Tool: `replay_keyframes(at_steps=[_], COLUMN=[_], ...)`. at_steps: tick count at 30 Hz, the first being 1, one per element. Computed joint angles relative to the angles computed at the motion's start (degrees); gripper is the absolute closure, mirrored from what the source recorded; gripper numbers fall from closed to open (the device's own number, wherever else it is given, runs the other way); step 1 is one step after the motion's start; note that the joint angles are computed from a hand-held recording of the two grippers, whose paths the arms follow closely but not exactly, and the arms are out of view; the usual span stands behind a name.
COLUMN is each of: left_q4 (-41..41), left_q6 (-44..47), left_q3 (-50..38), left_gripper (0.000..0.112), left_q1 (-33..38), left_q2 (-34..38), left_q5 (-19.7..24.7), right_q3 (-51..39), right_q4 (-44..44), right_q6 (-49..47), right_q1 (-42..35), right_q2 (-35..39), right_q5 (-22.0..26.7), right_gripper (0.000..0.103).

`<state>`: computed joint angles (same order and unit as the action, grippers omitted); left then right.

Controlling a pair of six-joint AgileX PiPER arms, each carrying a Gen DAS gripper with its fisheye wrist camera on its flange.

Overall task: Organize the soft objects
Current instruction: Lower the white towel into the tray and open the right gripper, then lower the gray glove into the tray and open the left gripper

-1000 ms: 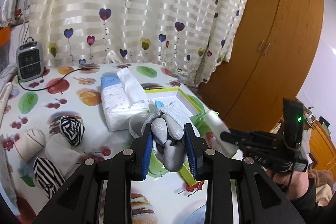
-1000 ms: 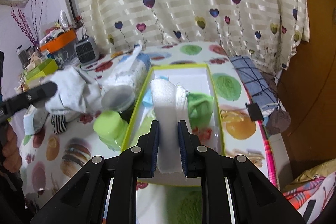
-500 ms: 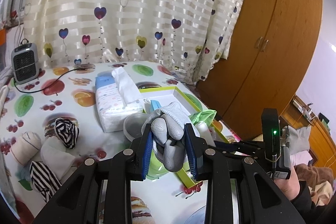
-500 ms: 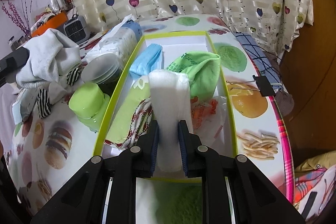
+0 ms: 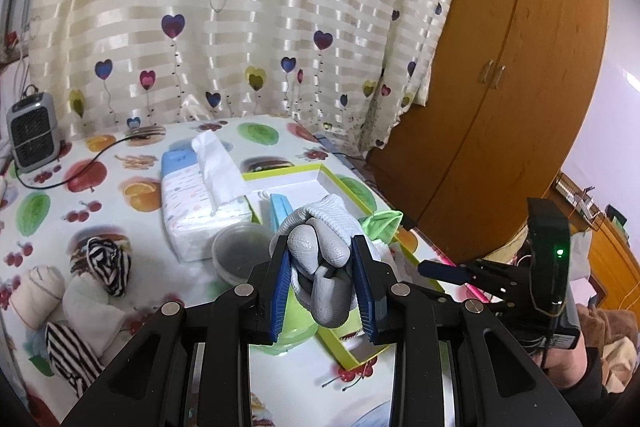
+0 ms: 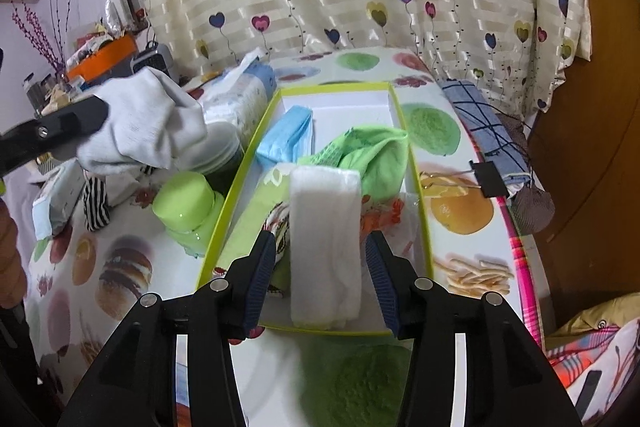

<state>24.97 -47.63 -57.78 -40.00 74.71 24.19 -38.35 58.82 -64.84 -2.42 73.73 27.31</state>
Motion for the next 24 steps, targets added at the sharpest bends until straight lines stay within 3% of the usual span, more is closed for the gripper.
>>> replay_keyframes(at_steps=[10, 24], left_q4=[-7.5, -17.9], left_q6=[8.2, 18.5], left_q3=[-6.9, -18.7], left_gripper=[0.084, 0.084], left_q1=[2.6, 6.4], left_q2=[9.2, 22.2], left_q5=[-1.6, -0.4], right_q3=[-0.7, -2.3], right_q4=[2.5, 4.3], right_q6=[-2.0, -4.0], right_q1=[-2.3, -3.8], right_q2=[0.0, 2.5], right_q5=[1.7, 2.3], right_gripper=[0.055, 0.055])
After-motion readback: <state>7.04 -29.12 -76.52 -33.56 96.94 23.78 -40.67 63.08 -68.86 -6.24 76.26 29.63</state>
